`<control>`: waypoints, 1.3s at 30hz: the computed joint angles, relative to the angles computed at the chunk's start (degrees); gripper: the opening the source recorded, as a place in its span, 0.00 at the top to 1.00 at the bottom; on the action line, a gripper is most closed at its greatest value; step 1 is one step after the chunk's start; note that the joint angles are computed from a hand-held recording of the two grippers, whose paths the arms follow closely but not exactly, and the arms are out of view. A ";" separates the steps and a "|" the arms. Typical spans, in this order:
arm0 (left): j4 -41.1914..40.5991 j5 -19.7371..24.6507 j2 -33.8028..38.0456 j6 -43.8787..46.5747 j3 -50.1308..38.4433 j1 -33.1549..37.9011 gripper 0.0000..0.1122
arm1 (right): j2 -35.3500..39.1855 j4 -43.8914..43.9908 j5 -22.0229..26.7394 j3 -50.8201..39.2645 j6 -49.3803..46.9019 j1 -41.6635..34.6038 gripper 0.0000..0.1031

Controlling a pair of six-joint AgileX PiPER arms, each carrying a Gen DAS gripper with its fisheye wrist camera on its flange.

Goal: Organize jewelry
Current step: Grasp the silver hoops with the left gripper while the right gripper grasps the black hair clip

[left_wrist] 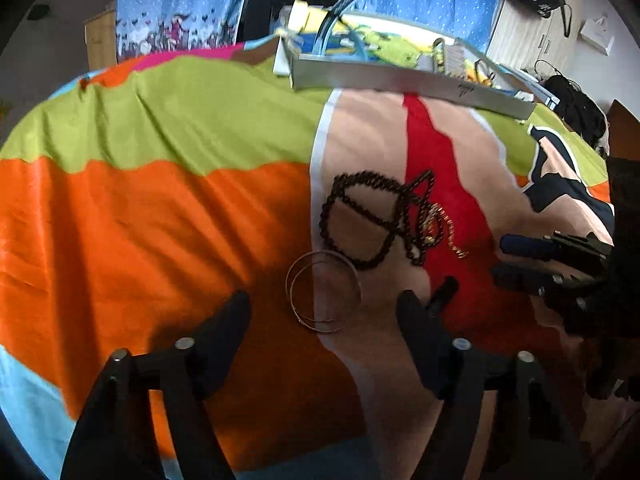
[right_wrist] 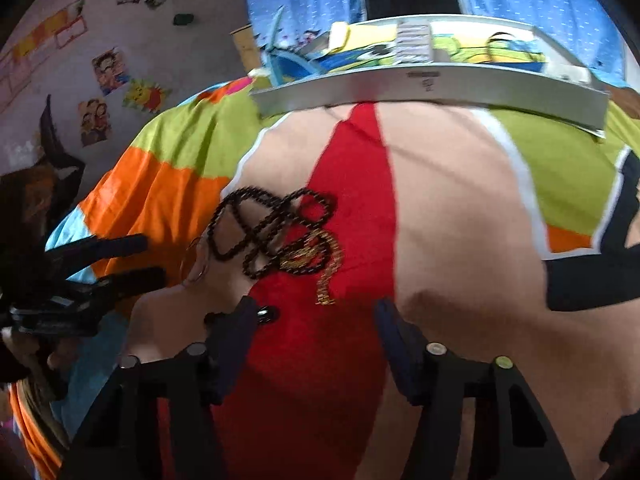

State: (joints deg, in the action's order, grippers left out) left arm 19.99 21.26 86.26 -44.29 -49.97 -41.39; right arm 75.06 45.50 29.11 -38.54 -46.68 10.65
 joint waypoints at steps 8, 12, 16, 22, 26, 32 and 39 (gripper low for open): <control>-6.63 -1.65 3.85 8.03 -1.11 2.86 0.49 | 3.64 3.21 2.37 -0.39 -6.62 3.36 0.49; -6.73 -1.30 4.91 8.65 -1.77 3.56 0.58 | 4.33 1.73 1.42 -0.65 -4.51 5.03 0.49; -8.46 -2.29 4.23 10.25 -0.53 5.10 0.67 | 4.36 0.51 -0.01 -0.15 -2.64 6.55 0.49; -7.63 -3.40 2.54 9.61 1.51 5.11 0.68 | 4.77 -4.26 -3.65 -0.18 4.39 10.94 0.45; -8.34 -4.74 0.89 9.38 3.40 5.37 0.68 | 5.95 -12.84 -6.64 -1.03 14.35 15.11 0.39; -8.78 -5.48 -1.76 8.52 5.61 5.66 0.68 | 6.90 -20.43 -10.89 -0.74 23.99 18.17 0.39; -3.41 -4.19 -2.45 1.78 5.33 4.07 0.68 | 6.29 -22.95 -13.39 0.40 27.07 19.35 0.45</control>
State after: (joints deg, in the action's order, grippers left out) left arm 16.58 17.08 83.81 -42.51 -44.64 -37.32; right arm 81.35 22.55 15.72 -38.14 -19.61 30.00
